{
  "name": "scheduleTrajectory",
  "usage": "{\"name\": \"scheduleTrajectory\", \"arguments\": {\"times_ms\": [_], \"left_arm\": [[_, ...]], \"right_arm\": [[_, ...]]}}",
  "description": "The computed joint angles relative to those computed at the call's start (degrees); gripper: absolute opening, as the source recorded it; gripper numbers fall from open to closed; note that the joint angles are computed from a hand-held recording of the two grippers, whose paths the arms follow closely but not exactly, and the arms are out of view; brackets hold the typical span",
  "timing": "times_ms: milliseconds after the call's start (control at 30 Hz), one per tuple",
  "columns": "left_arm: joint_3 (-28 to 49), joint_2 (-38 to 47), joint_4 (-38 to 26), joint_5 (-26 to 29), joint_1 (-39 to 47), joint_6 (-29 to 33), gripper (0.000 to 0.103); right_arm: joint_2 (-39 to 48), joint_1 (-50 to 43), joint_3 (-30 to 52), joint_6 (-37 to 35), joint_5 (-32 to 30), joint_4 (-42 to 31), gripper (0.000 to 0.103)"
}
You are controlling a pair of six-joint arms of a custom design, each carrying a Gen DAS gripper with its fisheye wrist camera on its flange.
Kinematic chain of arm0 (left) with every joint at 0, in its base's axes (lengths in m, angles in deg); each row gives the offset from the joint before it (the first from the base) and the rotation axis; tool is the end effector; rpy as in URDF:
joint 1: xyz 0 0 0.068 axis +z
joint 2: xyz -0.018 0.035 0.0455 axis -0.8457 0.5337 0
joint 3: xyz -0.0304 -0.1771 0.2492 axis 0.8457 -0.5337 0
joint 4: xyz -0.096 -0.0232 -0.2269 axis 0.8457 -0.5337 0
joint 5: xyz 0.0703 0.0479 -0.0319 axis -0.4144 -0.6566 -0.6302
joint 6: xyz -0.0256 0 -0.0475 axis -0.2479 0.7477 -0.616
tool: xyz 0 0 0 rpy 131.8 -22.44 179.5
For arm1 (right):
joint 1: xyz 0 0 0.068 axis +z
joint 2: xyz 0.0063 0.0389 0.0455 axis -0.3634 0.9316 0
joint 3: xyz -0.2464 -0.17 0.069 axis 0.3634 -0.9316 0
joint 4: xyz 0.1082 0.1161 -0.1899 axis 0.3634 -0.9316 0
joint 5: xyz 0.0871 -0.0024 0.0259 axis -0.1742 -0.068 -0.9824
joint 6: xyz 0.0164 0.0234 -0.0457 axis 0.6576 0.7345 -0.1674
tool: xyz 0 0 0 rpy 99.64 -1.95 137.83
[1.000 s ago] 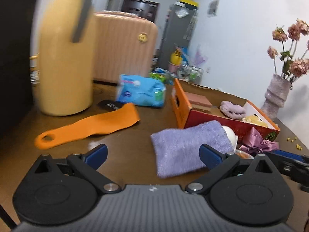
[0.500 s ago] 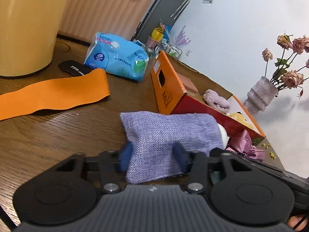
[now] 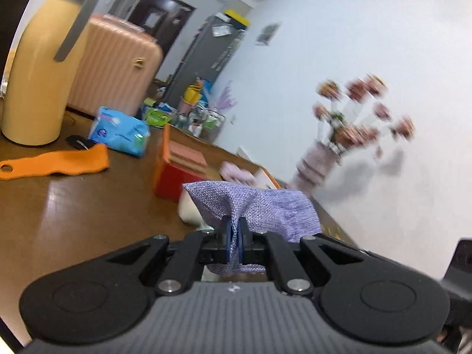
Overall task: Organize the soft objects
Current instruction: 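Lower both tools onto the purple cloth and close both on it, then carry the purple cloth with both tools into the box and open them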
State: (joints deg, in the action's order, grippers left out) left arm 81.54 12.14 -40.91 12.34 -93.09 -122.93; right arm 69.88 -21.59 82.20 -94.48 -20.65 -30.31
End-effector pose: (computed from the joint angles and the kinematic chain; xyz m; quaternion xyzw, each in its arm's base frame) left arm 0.1684 -0.1009 0.2053 -0.1596 0.8045 -0.1922 0.5388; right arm 0.2511 0.0249 0.2085 -0.2517 0.7749 0.3120 0.4887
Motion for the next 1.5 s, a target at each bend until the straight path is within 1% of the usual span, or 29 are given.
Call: {"name": "scheduleTrajectory", "arguments": {"times_ms": [33, 100, 200, 267, 300, 333, 367, 400, 433, 467, 500, 533, 600, 633, 700, 767, 833, 867, 967, 1000, 1033, 1100, 1133, 1167, 1200, 1300, 1367, 1433, 1500], "left_arm": [[-0.2, 0.53, -1.23, -5.17, -6.23, -2.79, 0.005], [0.02, 4.25, -3.27, -10.43, -14.81, -9.86, 0.005], [1.38, 12.23, -5.9, -11.83, -22.46, -19.05, 0.005], [2.52, 16.28, -7.76, -11.79, -25.75, -20.99, 0.008], [3.41, 17.79, -9.69, -13.06, -27.34, -22.09, 0.01], [4.12, 18.72, -11.43, -14.75, -28.81, -23.75, 0.017], [4.47, 18.83, -12.69, -15.41, -29.54, -24.48, 0.034], [4.31, 18.61, -12.99, -16.07, -29.85, -24.85, 0.044], [3.97, 17.92, -13.24, -17.43, -30.34, -25.39, 0.057], [3.72, 17.22, -13.31, -18.16, -30.33, -25.49, 0.062], [3.58, 16.9, -12.98, -18.07, -29.8, -25.47, 0.063], [3.27, 16.87, -11.76, -17.43, -28.92, -24.98, 0.066], [2.58, 17.55, -8.72, -16.1, -27.1, -24.18, 0.067], [2.75, 18.25, -7.91, -15.15, -25.89, -24.14, 0.066], [2.61, 19.0, -5.52, -13.19, -23.94, -22.84, 0.058], [2.57, 19.26, -5.13, -12.82, -23.85, -23.07, 0.032], [2.15, 19.87, -4.03, -12.1, -23.37, -23.74, 0.019], [1.57, 20.09, -3.0, -12.25, -23.45, -24.48, 0.018], [-0.1, 20.44, -0.12, -12.56, -23.8, -25.43, 0.015], [-0.61, 20.4, 0.63, -12.44, -23.9, -25.6, 0.015], [-1.14, 20.47, 1.73, -12.28, -23.97, -25.43, 0.014], [-1.56, 20.69, 2.79, -12.27, -24.21, -25.09, 0.014], [-1.51, 20.72, 2.73, -12.39, -24.31, -25.0, 0.014], [-1.39, 20.6, 2.46, -12.4, -24.36, -24.88, 0.012], [-1.34, 20.49, 2.4, -12.3, -24.36, -24.68, 0.011], [-1.31, 20.59, 2.79, -12.17, -24.35, -23.98, 0.01], [-0.88, 20.59, 2.34, -12.23, -24.36, -23.03, 0.008], [-0.69, 19.49, 2.02, -11.72, -24.19, -21.0, 0.004], [-0.32, 17.28, 1.88, -10.69, -22.75, -18.03, 0.004]], "right_arm": [[-1.77, -3.42, -1.54, -3.28, -2.2, -4.26, 0.004], [-3.02, -9.62, -3.78, -10.62, -4.3, -12.71, 0.004], [-2.19, -17.14, -6.45, -20.97, -4.5, -21.99, 0.004], [-0.49, -20.65, -7.89, -27.16, -4.35, -25.68, 0.005], [0.61, -21.22, -8.89, -28.16, -3.72, -24.42, 0.01], [1.07, -22.22, -10.1, -28.69, -3.29, -22.89, 0.012], [1.36, -23.1, -10.58, -29.49, -3.22, -22.47, 0.014], [2.11, -25.35, -10.35, -31.57, -4.71, -23.36, 0.015], [2.53, -26.76, -10.24, -31.13, -6.39, -22.63, 0.017], [2.99, -27.55, -10.08, -29.75, -7.53, -21.43, 0.028], [3.63, -27.74, -10.11, -27.96, -8.04, -19.56, 0.038], [4.54, -26.79, -10.79, -24.59, -8.03, -15.1, 0.039], [6.99, -24.11, -12.07, -18.85, -7.14, -6.02, 0.044], [8.24, -21.91, -12.29, -16.24, -5.34, -2.54, 0.044], [11.04, -18.09, -13.29, -11.17, -2.46, 5.06, 0.044], [12.63, -13.82, -14.29, -9.43, 1.7, 10.12, 0.044], [13.94, -10.7, -16.01, -9.81, 5.15, 14.49, 0.044], [14.39, -9.47, -16.91, -10.23, 6.52, 16.29, 0.043], [16.21, -5.68, -21.67, -11.31, 11.32, 26.39, 0.042], [16.56, -4.86, -22.6, -11.39, 12.34, 28.35, 0.04], [17.48, -4.03, -23.7, -11.51, 13.0, 30.99, 0.038], [19.56, -3.24, -25.8, -12.48, 13.17, 36.22, 0.024], [20.1, -2.42, -26.69, -12.45, 14.03, 38.35, 0.022], [19.95, -2.38, -26.76, -12.48, 13.75, 38.18, 0.014], [19.44, -2.47, -26.61, -12.29, 13.2, 37.24, 0.01], [18.05, -2.62, -26.08, -12.38, 13.17, 35.04, 0.007], [15.31, -3.52, -24.51, -12.72, 12.13, 29.47, 0.006], [11.54, -4.61, -22.1, -13.39, 10.67, 21.89, 0.006], [7.39, -6.11, -18.41, -13.95, 7.71, 13.2, 0.006]]}}
